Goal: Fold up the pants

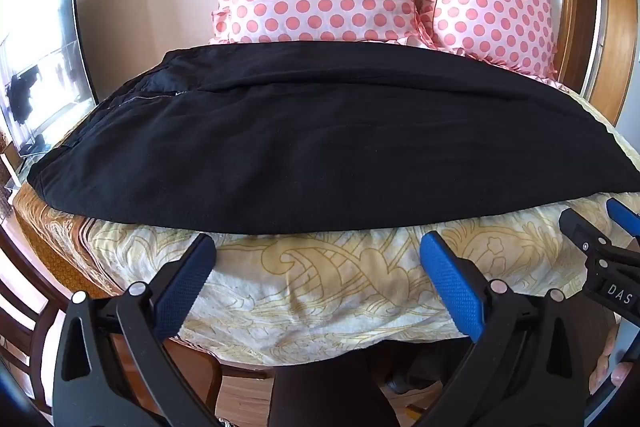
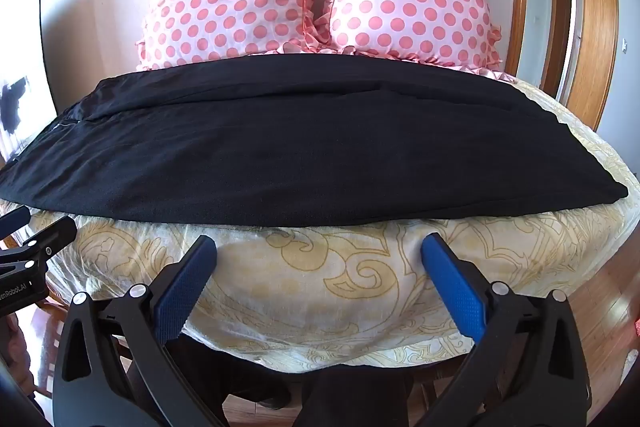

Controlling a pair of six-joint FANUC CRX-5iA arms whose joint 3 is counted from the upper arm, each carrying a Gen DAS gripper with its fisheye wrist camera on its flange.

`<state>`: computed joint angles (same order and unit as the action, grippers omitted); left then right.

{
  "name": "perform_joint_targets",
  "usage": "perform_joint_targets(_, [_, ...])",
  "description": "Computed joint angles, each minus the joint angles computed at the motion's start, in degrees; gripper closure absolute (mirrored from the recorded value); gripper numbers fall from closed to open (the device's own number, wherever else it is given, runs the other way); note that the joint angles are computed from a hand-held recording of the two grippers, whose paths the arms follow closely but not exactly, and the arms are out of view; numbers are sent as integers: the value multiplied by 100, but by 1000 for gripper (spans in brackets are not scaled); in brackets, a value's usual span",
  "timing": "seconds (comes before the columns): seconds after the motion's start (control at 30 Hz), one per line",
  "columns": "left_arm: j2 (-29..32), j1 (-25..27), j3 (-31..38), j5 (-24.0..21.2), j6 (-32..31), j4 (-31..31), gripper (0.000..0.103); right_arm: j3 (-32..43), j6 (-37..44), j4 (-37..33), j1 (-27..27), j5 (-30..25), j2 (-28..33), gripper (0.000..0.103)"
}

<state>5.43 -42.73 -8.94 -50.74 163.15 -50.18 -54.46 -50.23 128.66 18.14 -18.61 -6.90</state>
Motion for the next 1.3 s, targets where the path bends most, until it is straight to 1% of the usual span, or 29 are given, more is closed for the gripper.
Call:
perform_joint_targets(0.27, [-8, -50, -34, -11, 88, -76, 2, -38, -63, 67, -11, -12, -24, 1])
perform_joint_targets(0.3, [11, -9, 12, -7, 5, -10, 2, -47, -72, 78, -12, -14, -32, 1])
perform_joint_targets(0.33, [12, -3, 17, -6, -5, 1, 2, -5, 96, -119, 35, -3, 5, 1])
perform_joint_targets(1.3, [-32, -47, -17, -40, 41, -55, 2, -8, 66, -80, 26, -7, 6, 1])
